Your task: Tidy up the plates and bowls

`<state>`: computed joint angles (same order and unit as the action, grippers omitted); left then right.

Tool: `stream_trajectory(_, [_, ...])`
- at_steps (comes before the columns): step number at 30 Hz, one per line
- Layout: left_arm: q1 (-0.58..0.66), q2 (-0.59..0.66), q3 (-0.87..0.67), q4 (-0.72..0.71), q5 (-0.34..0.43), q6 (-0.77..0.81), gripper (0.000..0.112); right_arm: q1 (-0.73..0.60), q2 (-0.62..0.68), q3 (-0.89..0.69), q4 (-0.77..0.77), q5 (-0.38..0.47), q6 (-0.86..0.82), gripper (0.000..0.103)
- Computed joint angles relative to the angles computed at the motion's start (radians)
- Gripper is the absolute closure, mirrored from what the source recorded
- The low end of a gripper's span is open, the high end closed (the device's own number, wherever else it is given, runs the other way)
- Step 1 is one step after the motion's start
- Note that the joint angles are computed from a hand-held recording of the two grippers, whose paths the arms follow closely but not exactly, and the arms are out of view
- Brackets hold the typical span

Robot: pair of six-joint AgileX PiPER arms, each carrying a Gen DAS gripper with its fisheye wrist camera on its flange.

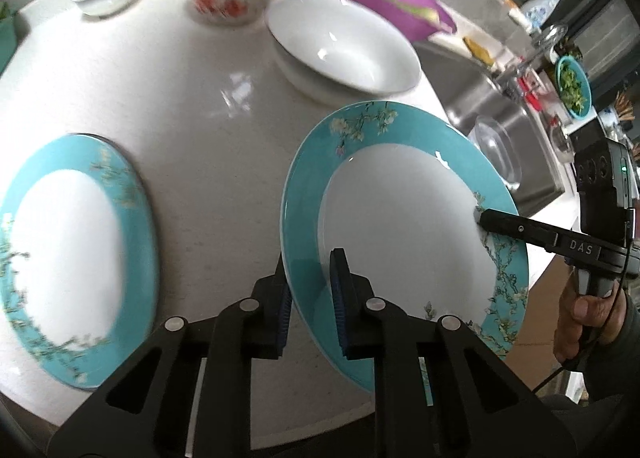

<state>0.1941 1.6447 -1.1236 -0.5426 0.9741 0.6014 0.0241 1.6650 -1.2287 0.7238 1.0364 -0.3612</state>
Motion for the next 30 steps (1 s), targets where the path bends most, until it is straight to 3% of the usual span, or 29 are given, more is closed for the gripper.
stream_trajectory(6, [0.167, -0.076, -0.055, -0.017, 0.115, 0.03, 0.096, 0.112, 0.034, -0.181, -0.022, 0.044, 0.076, 0.093])
stream_trajectory(12, [0.374, -0.055, -0.201, -0.013, 0.211, 0.051, 0.096, 0.284, 0.139, -0.419, -0.036, 0.056, 0.147, 0.093])
stream_trajectory(21, [0.598, 0.129, -0.351, 0.038, 0.22, 0.114, 0.095, 0.525, 0.472, -0.863, -0.128, 0.101, 0.283, 0.092])
stream_trajectory(27, [0.637, 0.261, -0.392, 0.065, 0.166, 0.166, 0.094, 0.604, 0.637, -1.048, -0.223, 0.125, 0.366, 0.092])
stream_trajectory(30, [0.628, 0.314, -0.413, 0.071, 0.151, 0.181, 0.093, 0.621, 0.644, -1.041, -0.27, 0.113, 0.376, 0.091])
